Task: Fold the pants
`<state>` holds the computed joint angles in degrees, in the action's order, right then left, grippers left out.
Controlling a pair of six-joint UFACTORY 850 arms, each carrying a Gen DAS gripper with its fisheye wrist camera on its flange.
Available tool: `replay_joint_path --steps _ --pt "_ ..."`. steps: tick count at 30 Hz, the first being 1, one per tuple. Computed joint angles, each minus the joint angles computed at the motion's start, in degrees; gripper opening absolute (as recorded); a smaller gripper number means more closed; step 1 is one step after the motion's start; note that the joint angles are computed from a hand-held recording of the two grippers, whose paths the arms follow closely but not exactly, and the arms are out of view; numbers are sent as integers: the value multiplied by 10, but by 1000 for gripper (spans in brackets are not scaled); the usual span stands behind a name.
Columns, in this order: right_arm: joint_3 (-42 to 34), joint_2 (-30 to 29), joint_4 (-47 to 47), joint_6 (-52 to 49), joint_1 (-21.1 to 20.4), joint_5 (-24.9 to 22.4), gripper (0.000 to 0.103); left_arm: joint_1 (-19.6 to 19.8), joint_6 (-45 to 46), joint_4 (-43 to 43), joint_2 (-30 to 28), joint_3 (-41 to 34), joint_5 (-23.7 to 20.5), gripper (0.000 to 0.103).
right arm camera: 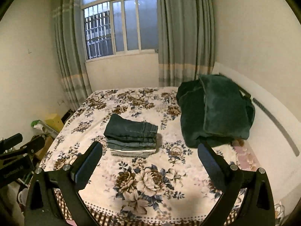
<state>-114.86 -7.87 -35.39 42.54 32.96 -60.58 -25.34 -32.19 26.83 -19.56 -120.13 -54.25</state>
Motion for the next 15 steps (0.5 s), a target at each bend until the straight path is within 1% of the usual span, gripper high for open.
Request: replay_joint_path --steps 1,3,4,7,10,13,15 --pt "-7 1 -10 2 9 -10 103 -1 0 -1 8 8 2 84" --pt "-24 3 -10 3 23 -31 103 -1 7 -4 17 11 3 98" --pt "-32 1 -7 1 26 -36 103 -2 4 0 22 16 7 103" --pt "-54 -3 -18 1 42 -55 103 -1 -7 18 37 30 24 103" --pt "-69 -6 -30 7 54 -66 103 -1 -9 20 49 42 30 103" --pt "-90 -14 -40 11 67 -76 103 3 -8 16 58 49 33 103" --pt "-111 -25 -37 4 66 -80 103 3 -12 20 60 51 28 103"
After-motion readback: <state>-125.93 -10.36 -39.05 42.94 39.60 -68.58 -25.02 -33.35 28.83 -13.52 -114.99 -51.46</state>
